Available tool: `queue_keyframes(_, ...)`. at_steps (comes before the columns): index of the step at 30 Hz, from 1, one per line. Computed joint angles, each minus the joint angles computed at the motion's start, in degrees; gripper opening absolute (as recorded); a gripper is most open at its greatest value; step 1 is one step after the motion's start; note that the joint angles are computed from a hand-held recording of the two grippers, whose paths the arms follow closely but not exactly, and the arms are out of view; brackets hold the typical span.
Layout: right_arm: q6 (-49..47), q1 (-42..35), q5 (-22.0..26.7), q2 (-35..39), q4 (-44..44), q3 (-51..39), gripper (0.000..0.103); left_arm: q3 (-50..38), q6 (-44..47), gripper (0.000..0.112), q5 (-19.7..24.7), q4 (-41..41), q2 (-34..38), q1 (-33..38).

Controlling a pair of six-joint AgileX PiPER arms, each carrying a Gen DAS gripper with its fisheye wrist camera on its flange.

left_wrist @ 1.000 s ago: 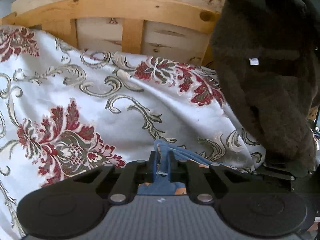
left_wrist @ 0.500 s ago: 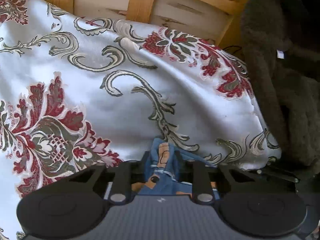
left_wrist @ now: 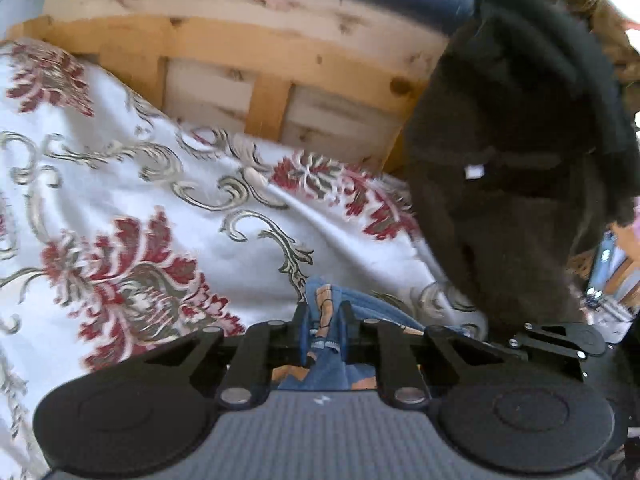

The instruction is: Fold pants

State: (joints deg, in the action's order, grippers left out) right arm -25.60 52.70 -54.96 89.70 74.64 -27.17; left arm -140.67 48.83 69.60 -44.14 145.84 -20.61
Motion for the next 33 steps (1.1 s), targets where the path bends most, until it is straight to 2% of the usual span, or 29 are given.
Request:
queue_keyframes(3,-6.26,3.75,0.80,-1.39,1.79,-3.13,0.010,10.83,6.80,0.015,-1.18,-4.65,-6.42,3.48)
queue_keyframes(7,-14.71,6.69,5.21,-0.53,2.64,-9.68,0.010,26.89,17.62,0.015,-2.65,-11.53,-15.32,9.12)
queue_keyframes(12,-19.92,8.68,12.60,4.38,0.58,-18.48,0.006,36.23,24.20,0.016,-0.41,-15.74,-19.49,17.96)
queue_keyframes(19,-23.37,10.11,22.60,14.12,0.58,-29.59,0.006,47.25,31.08,0.016,-0.87,-17.51,-22.07,29.51)
queue_keyframes(26,-35.47,10.81,29.44,21.39,10.01,-37.86,0.006,53.69,34.08,0.015,-3.07,-18.14,-20.85,37.05)
queue_keyframes(28,-39.70,10.60,31.66,22.60,14.17,-39.40,0.005,55.90,36.19,0.012,-4.56,-19.83,-20.67,38.43)
queue_keyframes(30,-41.79,11.04,32.56,23.34,16.23,-40.26,0.005,56.58,36.83,0.012,-5.00,-21.28,-20.14,39.66)
queue_keyframes(33,-43.81,12.30,31.44,24.01,17.71,-40.60,0.005,57.00,36.82,0.012,-5.79,-22.17,-20.13,40.68)
